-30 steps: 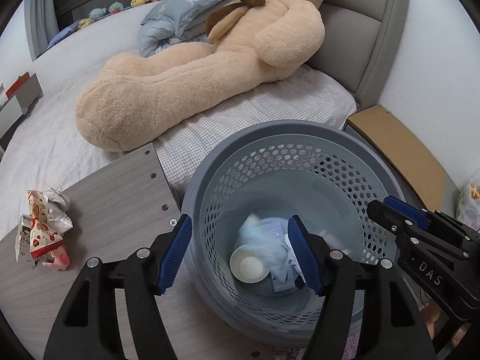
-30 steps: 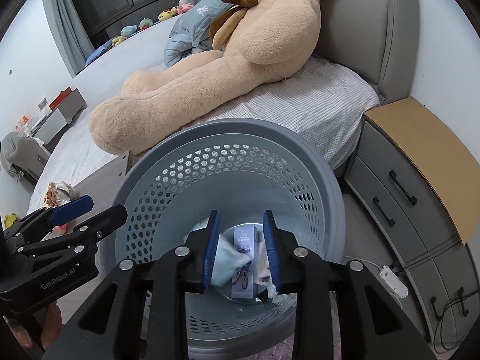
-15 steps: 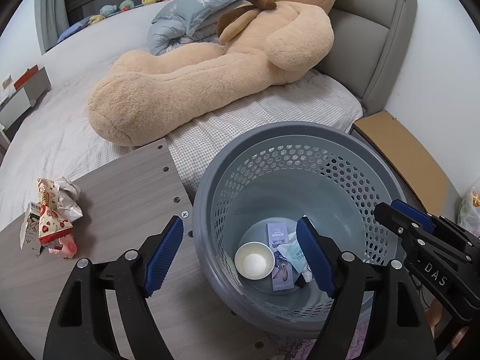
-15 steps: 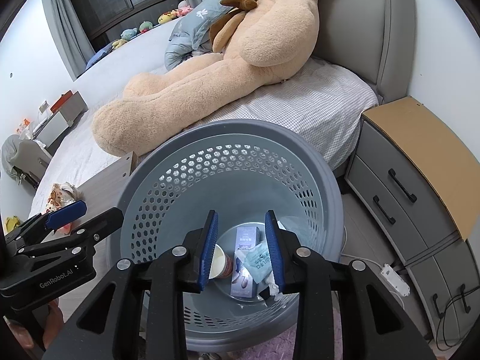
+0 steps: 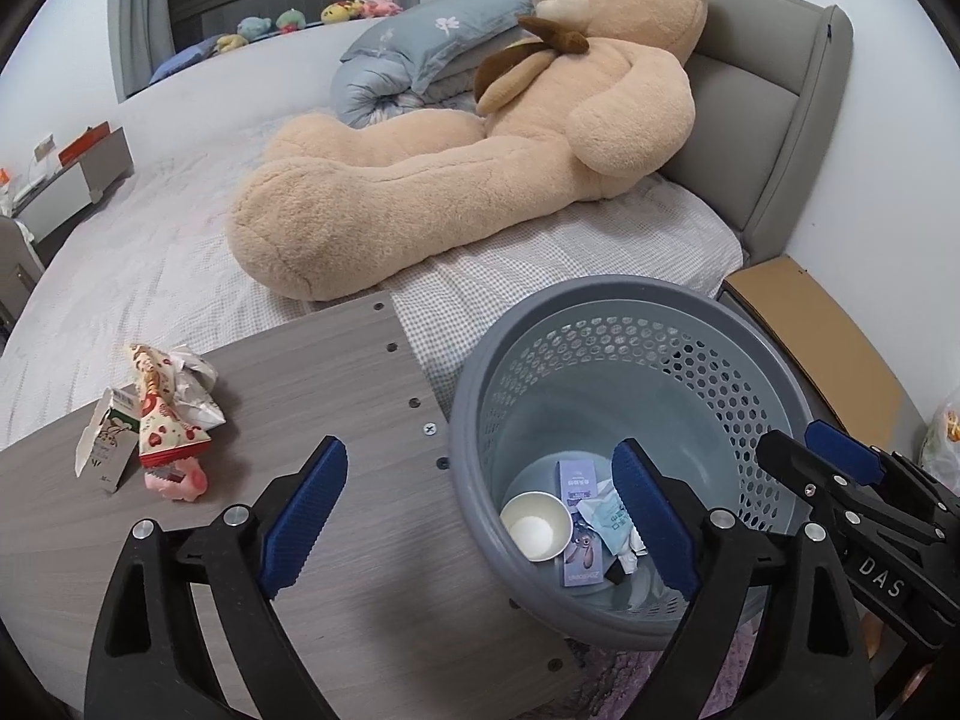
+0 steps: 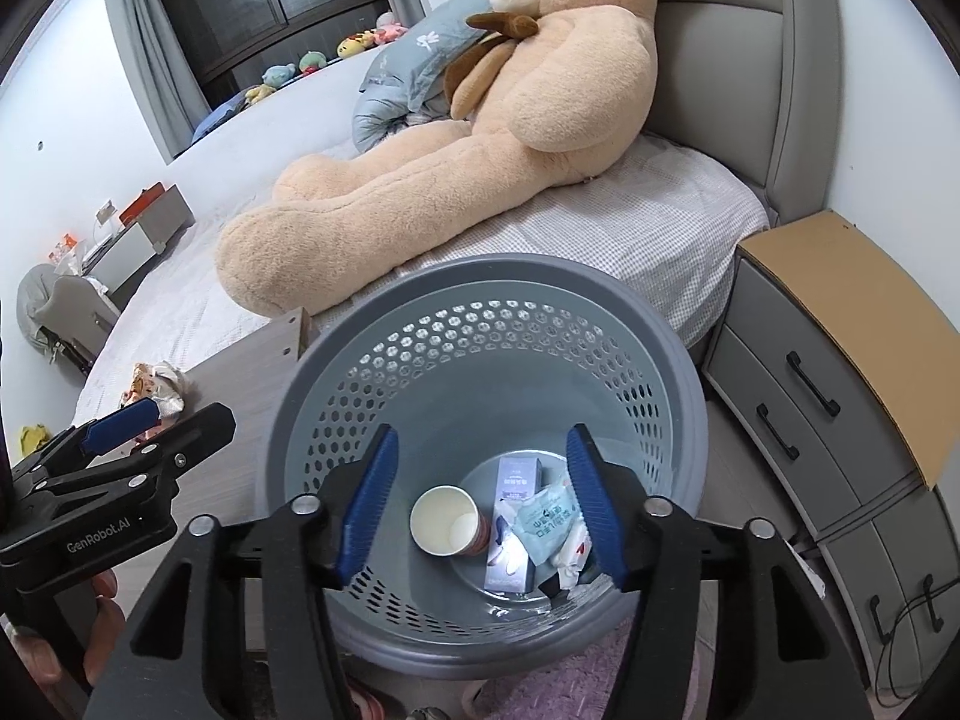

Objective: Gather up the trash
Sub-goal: 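Withdraw both grippers from the wastebasket toward the remaining trash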

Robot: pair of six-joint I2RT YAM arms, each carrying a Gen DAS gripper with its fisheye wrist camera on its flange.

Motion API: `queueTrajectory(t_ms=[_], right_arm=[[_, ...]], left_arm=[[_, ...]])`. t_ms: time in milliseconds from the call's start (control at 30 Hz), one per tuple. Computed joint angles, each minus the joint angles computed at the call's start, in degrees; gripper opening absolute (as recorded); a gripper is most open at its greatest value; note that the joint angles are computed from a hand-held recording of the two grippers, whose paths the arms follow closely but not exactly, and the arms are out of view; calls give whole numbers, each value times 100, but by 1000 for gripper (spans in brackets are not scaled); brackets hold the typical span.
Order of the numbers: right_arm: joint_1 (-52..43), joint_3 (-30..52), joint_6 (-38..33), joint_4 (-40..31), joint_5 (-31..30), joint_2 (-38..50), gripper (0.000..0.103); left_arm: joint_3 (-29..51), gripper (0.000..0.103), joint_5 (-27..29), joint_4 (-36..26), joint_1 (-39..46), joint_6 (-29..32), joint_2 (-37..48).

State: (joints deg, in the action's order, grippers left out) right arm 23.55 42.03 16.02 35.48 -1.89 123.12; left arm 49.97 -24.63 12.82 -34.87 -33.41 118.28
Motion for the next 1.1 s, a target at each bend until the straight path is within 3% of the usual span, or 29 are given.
queueTrajectory(t_ms=[567,833,1100], right_arm=[[961,145,35,-268,605,-184,72],[1539,727,91,-672,313,43,79],[2222,1753,-97,-1266,406,609,79]], left_arm=[[-1505,92,-276,693,387,-194,-894],[-2606,93,-319,1212,955,-275,-1448],[-3580,93,-223,2063,1977,-61,-1526]])
